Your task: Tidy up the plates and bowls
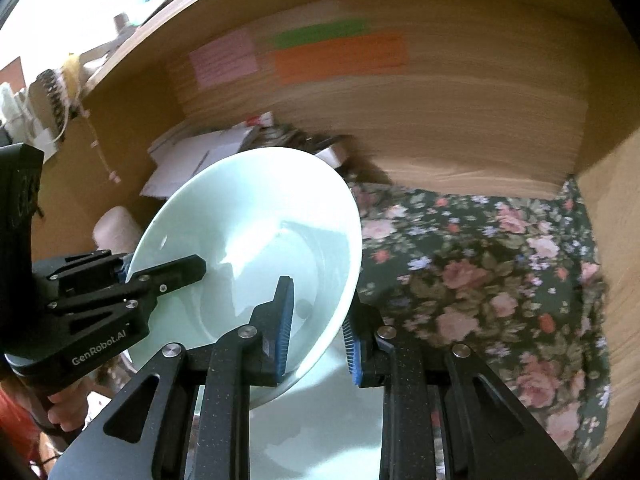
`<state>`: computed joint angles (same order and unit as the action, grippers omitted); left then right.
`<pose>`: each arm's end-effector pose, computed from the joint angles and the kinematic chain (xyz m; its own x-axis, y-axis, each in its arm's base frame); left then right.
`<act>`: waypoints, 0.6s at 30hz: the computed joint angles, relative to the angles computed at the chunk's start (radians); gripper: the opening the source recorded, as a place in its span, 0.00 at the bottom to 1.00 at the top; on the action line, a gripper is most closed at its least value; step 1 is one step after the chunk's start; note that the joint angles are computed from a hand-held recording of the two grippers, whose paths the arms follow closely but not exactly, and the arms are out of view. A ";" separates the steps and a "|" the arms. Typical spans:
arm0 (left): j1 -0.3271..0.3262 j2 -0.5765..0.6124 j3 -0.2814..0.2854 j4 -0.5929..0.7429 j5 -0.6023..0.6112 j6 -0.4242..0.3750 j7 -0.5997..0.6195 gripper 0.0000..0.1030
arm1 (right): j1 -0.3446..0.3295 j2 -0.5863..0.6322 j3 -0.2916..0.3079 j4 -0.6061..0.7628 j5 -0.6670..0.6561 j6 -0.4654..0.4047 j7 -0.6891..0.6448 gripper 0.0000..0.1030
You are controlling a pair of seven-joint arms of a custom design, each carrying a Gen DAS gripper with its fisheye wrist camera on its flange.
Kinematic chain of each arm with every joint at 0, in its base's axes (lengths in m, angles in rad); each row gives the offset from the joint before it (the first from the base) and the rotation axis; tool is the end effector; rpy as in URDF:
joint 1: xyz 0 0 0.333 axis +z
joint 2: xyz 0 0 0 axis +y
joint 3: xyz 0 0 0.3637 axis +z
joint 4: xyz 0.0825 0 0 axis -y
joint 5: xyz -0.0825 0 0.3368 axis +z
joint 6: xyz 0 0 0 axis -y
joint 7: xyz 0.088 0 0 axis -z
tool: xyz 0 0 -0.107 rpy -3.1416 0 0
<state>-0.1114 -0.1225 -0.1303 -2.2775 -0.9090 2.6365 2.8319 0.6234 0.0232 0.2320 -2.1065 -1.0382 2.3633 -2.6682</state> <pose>0.4763 -0.0996 0.5247 -0.7204 -0.6934 0.0146 -0.5184 0.5244 -0.6754 0.3589 0.3952 0.5078 -0.3597 -0.8911 -0.2768 -0.5860 0.4465 -0.6761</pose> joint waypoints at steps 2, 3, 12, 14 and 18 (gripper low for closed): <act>0.015 0.001 0.013 -0.005 0.000 -0.003 0.004 0.16 | 0.002 0.022 0.000 0.021 -0.007 0.015 -0.006 0.21; 0.021 0.001 0.018 -0.008 0.000 -0.004 0.005 0.16 | 0.003 0.037 -0.002 0.033 -0.012 0.025 -0.011 0.21; 0.087 0.024 0.054 -0.009 0.004 -0.014 0.010 0.16 | 0.033 0.148 -0.036 0.139 -0.024 0.101 -0.064 0.21; 0.100 0.031 0.058 -0.006 0.004 -0.015 0.010 0.16 | 0.039 0.167 -0.045 0.157 -0.021 0.118 -0.076 0.21; 0.124 0.045 0.064 0.000 0.009 -0.020 0.005 0.16 | 0.051 0.207 -0.063 0.195 -0.011 0.146 -0.102 0.21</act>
